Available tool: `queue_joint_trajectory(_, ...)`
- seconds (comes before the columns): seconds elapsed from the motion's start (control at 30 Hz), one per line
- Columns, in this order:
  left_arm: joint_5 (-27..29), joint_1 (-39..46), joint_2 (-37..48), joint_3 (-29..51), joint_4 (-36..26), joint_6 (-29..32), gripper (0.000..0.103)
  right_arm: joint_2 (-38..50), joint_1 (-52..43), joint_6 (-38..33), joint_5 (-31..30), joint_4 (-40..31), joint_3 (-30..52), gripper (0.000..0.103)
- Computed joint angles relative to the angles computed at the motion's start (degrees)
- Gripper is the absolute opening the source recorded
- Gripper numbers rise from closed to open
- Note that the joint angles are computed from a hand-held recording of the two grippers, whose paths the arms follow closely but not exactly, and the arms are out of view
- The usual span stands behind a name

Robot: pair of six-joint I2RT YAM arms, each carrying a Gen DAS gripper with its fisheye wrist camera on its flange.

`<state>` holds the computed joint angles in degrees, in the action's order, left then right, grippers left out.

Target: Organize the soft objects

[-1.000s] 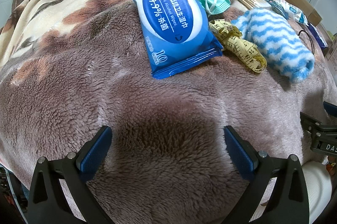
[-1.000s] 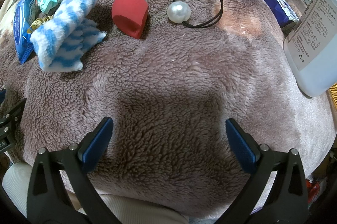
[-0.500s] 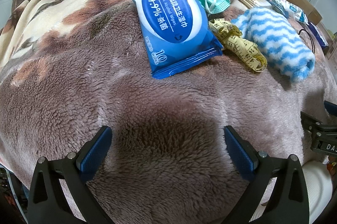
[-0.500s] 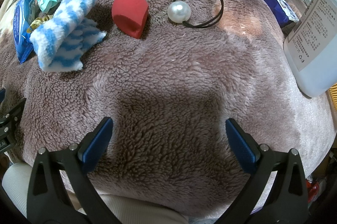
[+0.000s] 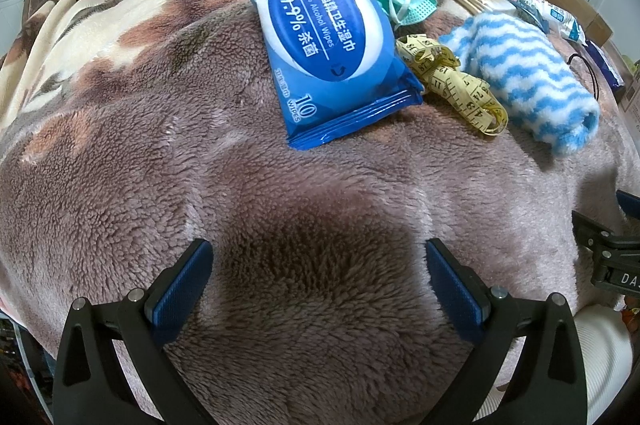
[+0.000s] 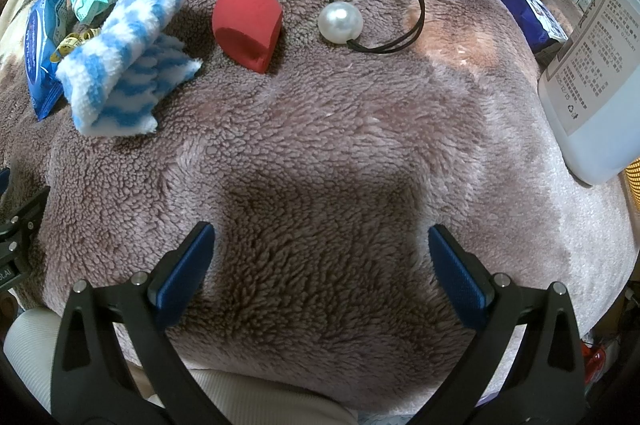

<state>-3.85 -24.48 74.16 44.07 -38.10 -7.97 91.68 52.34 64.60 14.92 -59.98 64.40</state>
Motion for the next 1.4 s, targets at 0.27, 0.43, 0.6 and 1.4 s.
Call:
queue_joint_trajectory(0.27, 0.1, 0.3, 0.0, 0.0, 0.0, 0.3, 0.103, -1.0, -0.4, -0.5, 0.0, -0.4, -0.6, 0.103)
queue_joint_trajectory(0.43, 0.3, 0.5, -0.1, 0.1, -0.1, 0.6, 0.103, -1.0, -0.5, -0.5, -0.1, -0.4, -0.6, 0.103)
queue_joint_trajectory(0.6, 0.2, 1.0, -0.3, 0.5, -0.8, 1.7, 0.103, -1.1, -0.4, -0.8, -0.4, -1.0, -0.1, 0.103)
queue_joint_trajectory(1.4, 11.4, 14.0, -1.2, 17.6, -9.2, 6.1, 0.102, -5.9, 0.0, -2.8, 3.9, -5.9, 10.0, 0.103)
